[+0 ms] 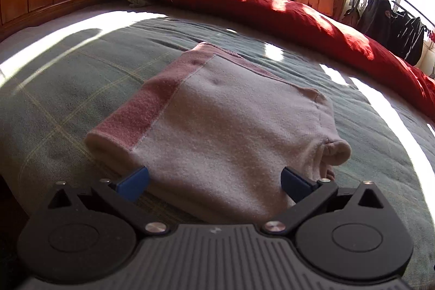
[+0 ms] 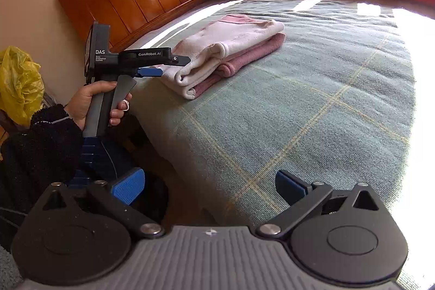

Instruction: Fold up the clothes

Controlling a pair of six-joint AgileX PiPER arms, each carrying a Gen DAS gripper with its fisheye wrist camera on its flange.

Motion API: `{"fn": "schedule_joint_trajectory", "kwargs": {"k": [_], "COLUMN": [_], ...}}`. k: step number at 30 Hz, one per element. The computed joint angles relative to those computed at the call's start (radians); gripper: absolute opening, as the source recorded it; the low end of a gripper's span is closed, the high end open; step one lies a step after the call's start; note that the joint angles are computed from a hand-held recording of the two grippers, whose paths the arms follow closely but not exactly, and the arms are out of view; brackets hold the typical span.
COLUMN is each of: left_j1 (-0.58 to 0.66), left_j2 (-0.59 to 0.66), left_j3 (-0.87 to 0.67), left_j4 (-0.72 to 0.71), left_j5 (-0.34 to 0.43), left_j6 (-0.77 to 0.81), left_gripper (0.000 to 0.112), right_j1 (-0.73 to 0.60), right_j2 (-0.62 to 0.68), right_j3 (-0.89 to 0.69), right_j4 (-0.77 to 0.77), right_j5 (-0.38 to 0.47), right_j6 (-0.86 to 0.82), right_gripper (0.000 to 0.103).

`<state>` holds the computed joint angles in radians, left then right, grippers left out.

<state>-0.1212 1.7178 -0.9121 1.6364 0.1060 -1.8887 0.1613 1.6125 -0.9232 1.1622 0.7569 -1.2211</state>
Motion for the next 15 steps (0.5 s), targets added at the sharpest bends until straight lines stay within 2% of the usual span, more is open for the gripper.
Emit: {"fn": "schedule_joint_trajectory", "kwargs": {"k": [2,4,6,12,15], "left_j1": [-0.074,-0.168,-0.253,-0.413,-0.541], "left_j2": [-0.061,-0.137,-0.202,-0.294,-0.279], "left_j3": [0.074,0.139,0.191,0.268,0.293], "left_j4": [0.098,0.036,-0.001,-0.130,-0.162], "left_j5": [0.134,0.274,0.367,0.446,0.589], "left_j6": [-0.080,-0.008,0.007,0.014,-0.047], "left_gripper": [0.102,0.103,0.103,0.103,0.103], "right_j1": [-0.004,-0.001,0.009,0.032,0.036], "right_j2": [0.001,0.006,0.010,-0.024,-0.066], "right_j3": [0.000,-0.004,-0.004,0.018,0.043], "right_j4": [0.002,-0.001,0.003,0.017,0.017], "right_j5": [0.002,0.002,0.001,0.033,0.027], "right_j6": [-0.002,0.007,0.010,-0.017,-0.022], "right_gripper": [0.103,0.103,0.103,0.103,0.103]}}
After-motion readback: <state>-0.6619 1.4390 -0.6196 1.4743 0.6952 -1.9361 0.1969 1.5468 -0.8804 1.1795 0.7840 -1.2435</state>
